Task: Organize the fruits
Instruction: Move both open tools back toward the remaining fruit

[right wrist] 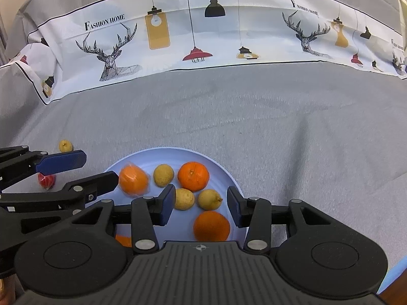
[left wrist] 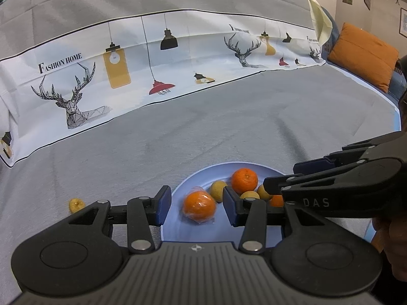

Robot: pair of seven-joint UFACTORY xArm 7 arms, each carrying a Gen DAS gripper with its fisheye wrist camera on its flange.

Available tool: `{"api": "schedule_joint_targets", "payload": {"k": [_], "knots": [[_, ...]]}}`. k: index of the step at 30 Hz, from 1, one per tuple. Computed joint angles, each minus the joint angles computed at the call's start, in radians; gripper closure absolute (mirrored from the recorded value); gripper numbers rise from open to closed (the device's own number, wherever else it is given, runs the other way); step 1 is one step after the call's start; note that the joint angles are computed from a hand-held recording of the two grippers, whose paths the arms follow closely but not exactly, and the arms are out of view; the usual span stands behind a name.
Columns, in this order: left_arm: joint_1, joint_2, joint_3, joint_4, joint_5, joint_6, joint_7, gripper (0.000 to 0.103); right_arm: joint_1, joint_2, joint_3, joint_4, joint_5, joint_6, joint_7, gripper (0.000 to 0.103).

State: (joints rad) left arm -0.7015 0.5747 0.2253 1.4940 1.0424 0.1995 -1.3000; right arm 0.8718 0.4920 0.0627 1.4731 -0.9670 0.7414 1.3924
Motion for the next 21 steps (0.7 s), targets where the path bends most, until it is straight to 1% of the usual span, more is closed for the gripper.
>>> {"api": "schedule_joint_targets", "payload": {"k": [5,7,9,12,14,15,17,18,19,21], "knots": [[0.002,0.0,-0.002,0.003,-0.015,0.018,0.001,0.055,0.008,-0.009,-0.008,-0.008,-0.034,-0.005,0.032,0.057],[-0.003,-0.005,0.004,0.0,-0.011,0.033,-0.014,0.058,0.01,-0.014,-0.01,-0.013,-0.055,-0.007,0.054,0.061],[0.002,-0.011,-0.003,-0.002,-0.016,0.064,-0.018,0.059,0.013,-0.014,-0.01,-0.01,-0.078,-0.007,0.072,0.07],[0.021,-0.026,-0.018,-0.012,-0.034,0.121,-0.042,0.06,0.02,-0.013,-0.011,-0.006,-0.12,-0.014,0.101,0.073],[0.032,-0.036,-0.03,-0.014,-0.05,0.188,-0.063,0.06,0.024,-0.012,-0.009,-0.002,-0.146,-0.02,0.115,0.073],[0.035,-0.039,-0.037,-0.011,-0.058,0.241,-0.07,0.058,0.026,-0.011,-0.008,0.0,-0.156,-0.023,0.118,0.073],[0.049,-0.036,-0.062,0.008,-0.091,0.367,-0.064,0.047,0.028,-0.005,-0.004,0.009,-0.17,-0.026,0.116,0.073],[0.061,-0.032,-0.078,0.022,-0.117,0.426,-0.059,0.034,0.03,0.0,-0.003,0.016,-0.173,-0.024,0.113,0.073],[0.075,-0.031,-0.092,0.027,-0.137,0.463,-0.06,0.027,0.032,0.003,-0.002,0.02,-0.174,-0.022,0.11,0.073],[0.108,-0.037,-0.118,0.024,-0.184,0.506,-0.064,0.026,0.034,0.01,-0.001,0.029,-0.17,-0.019,0.103,0.073]]}}
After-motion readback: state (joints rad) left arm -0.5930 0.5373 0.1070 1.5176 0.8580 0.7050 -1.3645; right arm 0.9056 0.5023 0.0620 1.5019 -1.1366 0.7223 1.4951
